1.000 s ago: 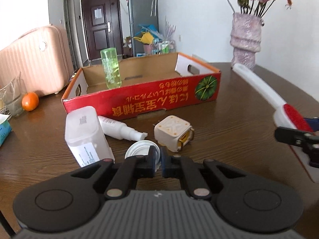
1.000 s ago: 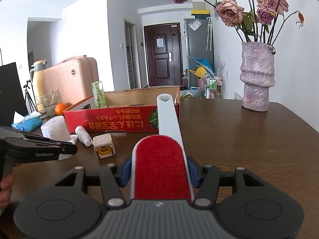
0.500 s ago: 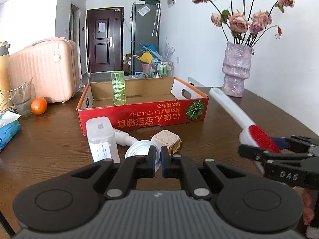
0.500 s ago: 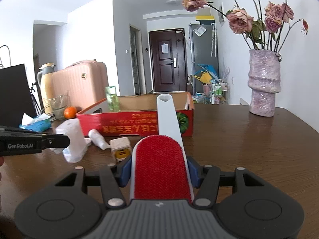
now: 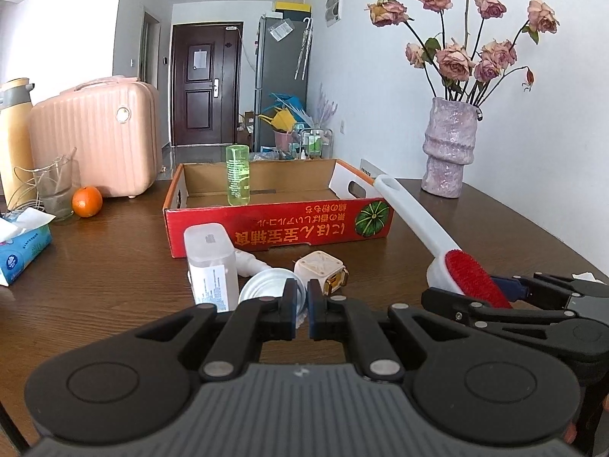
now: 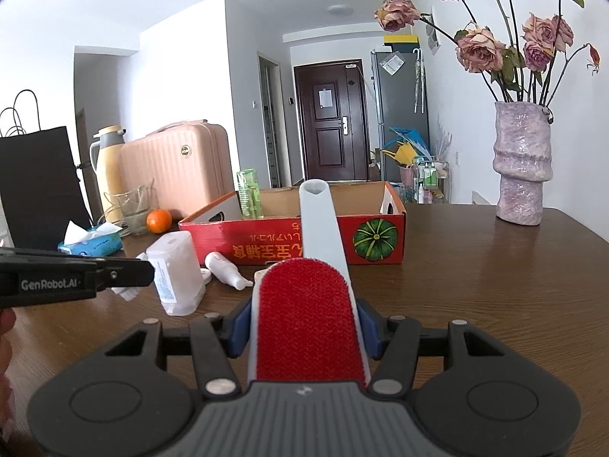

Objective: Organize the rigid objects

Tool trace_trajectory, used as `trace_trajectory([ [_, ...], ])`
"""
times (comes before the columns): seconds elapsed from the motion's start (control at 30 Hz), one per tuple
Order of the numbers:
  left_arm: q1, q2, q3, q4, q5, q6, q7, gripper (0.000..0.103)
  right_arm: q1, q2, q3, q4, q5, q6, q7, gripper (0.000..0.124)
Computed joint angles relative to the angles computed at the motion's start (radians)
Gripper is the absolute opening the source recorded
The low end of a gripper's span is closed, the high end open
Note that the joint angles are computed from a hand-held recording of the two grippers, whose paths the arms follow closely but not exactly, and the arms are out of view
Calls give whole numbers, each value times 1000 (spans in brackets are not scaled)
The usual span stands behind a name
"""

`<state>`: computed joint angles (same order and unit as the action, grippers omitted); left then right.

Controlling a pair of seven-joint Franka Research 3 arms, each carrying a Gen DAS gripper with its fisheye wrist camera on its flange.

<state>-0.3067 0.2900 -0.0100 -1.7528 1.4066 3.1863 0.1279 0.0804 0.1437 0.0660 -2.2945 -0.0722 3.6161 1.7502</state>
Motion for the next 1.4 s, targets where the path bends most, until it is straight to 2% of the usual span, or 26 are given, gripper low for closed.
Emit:
trace_trajectory([
  [0.33, 21, -10, -15, 7, 70, -5, -79, 6, 20, -3, -3, 9, 46, -5, -26, 56],
  [0.43, 39, -7, -33, 4, -12, -6, -4, 6, 24, -2, -3, 19, 57, -11, -38, 56],
  [0.67, 3, 12, 2, 47, -56, -12, 43, 6, 39, 8, -6, 60, 96, -25, -88, 56],
  [0.83, -2, 42, -3, 86, -170, -26, 154, 6, 39, 28, -2, 108, 114, -37, -117, 56],
  [1.0, 11, 86, -30, 136, -343, -46, 313, 6, 28, 52, 8, 161, 114, -60, -132, 56],
  [1.23, -9, 155, -22, 230, -512, -67, 449, 6, 30, 104, 10, 250, 162, -97, -194, 55],
  [1.4, 3, 216, -52, 312, -641, -98, 568, 6, 14, 159, 27, 330, 180, -117, -213, 56],
])
